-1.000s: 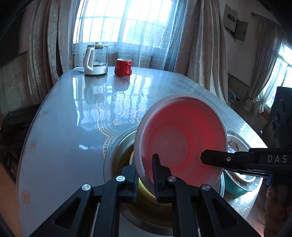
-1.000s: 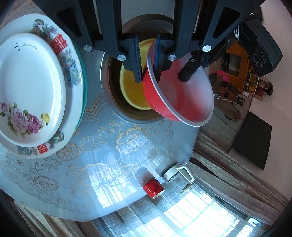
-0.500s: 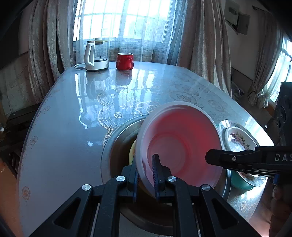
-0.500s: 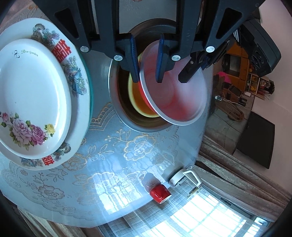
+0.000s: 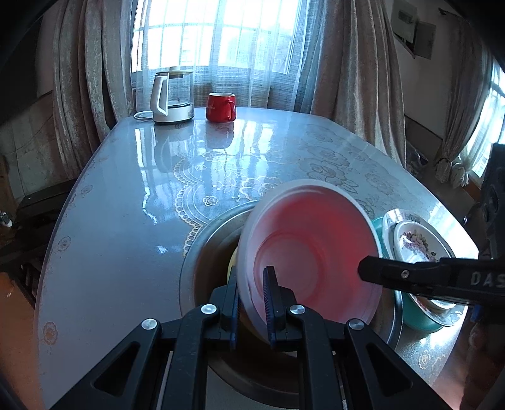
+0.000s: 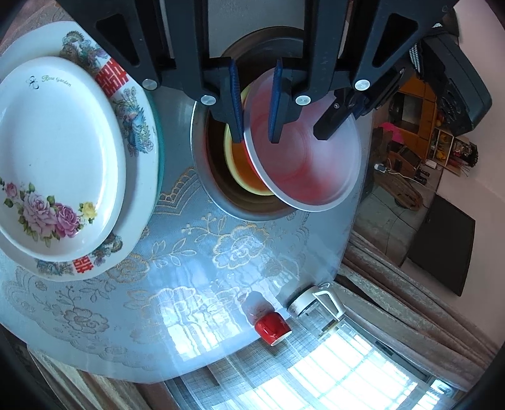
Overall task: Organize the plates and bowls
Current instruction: 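Lower the red bowl into the yellow bowl and open the right tool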
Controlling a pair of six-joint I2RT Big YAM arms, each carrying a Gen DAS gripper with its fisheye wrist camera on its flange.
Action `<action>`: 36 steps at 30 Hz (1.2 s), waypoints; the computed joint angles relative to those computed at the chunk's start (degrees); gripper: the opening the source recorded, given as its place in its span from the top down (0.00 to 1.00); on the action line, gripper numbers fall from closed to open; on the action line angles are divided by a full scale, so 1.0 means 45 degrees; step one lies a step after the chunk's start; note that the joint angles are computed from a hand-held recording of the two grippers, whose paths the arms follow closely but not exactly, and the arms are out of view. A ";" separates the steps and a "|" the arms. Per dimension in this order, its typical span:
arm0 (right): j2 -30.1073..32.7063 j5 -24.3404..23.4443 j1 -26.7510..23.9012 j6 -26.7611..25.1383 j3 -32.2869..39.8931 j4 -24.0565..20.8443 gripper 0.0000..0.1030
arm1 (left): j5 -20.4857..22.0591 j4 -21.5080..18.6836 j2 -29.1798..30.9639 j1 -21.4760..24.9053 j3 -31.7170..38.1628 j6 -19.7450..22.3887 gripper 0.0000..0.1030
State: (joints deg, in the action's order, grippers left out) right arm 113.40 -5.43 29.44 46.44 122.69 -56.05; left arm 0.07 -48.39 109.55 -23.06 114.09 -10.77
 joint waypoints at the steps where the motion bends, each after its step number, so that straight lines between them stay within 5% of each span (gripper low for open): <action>1: 0.0067 -0.0003 -0.0005 0.0020 0.0082 -0.0070 0.85 | -0.0043 0.0021 -0.0009 0.0004 0.0001 -0.0023 0.87; 11: 0.0413 -0.0032 -0.0035 0.0118 0.0589 -0.0273 0.82 | 0.0296 -0.0271 0.0205 0.0024 0.0360 -0.0032 0.77; 28: 0.0065 0.0009 -0.0028 0.0147 0.0019 0.0013 0.79 | -0.0124 -0.0524 0.0484 -0.0088 0.0781 0.0123 0.77; 36: 0.0220 -0.0038 0.0012 -0.0029 0.0300 -0.0041 0.75 | -0.0093 -0.0353 0.0311 -0.0071 0.0647 0.0008 0.67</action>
State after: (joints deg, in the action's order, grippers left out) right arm 114.39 -5.60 29.49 46.31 124.05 -56.24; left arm -0.35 -49.98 110.95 -23.37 117.00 -10.74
